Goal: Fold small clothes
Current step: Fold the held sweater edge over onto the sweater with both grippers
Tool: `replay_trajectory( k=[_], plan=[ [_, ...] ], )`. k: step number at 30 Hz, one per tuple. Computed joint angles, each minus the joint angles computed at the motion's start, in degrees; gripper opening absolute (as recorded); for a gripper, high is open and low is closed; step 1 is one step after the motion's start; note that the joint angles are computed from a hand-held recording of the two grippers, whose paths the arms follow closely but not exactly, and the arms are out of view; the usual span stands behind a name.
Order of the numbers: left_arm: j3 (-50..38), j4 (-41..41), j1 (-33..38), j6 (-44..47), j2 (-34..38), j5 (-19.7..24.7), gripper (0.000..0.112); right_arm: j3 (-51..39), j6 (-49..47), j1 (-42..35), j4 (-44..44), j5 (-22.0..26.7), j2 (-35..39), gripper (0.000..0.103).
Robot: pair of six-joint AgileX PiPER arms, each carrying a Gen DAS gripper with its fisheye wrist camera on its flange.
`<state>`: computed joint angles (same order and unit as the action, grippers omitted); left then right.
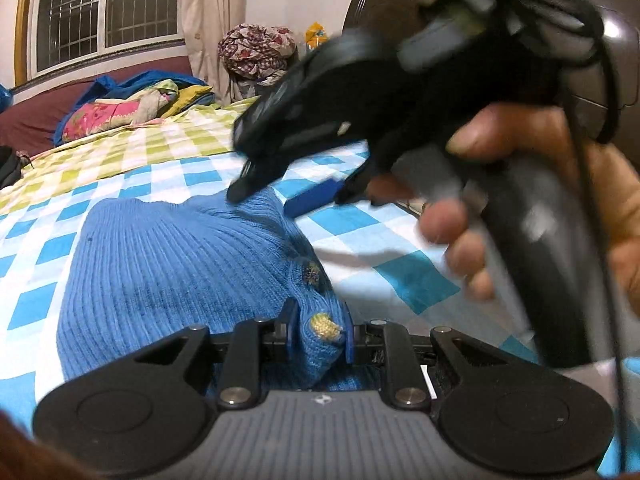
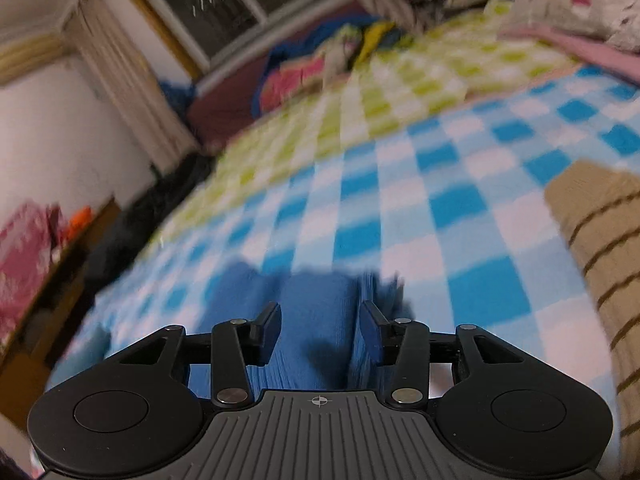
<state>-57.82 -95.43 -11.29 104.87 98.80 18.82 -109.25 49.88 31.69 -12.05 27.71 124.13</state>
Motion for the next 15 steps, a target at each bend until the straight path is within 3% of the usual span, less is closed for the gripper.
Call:
replay_trajectory(
  k=[3,6,7,11,15],
  plan=[
    [-0.18,0.52,0.0,-0.08,0.11,-0.18,0.026,-5.77,-4.03,0.15,4.07,3.54,4.29,0.041],
    [-0.61,2.91,0.74,-2.59,0.03,0.84,0.026,-3.79,-1.49,0.09,2.99,0.98,3.59,0.013],
    [-0.48,2.89,1.2,-2.37,-0.23,1.57,0.026,-1.05,-0.86,-0.13,2.69,-1.69,2.01,0.01],
    [0.52,3.76,4.5,-2.28,-1.17,7.13,0.034,5.77,4.51,-0.47,-3.99,-6.41,-2.41,0.009],
    [1.0,7.99,5.71,-5.8,-1.09,8.25,0.036,4.56,2.2,-2.01,1.61,-4.41,0.27,0.008]
  ],
)
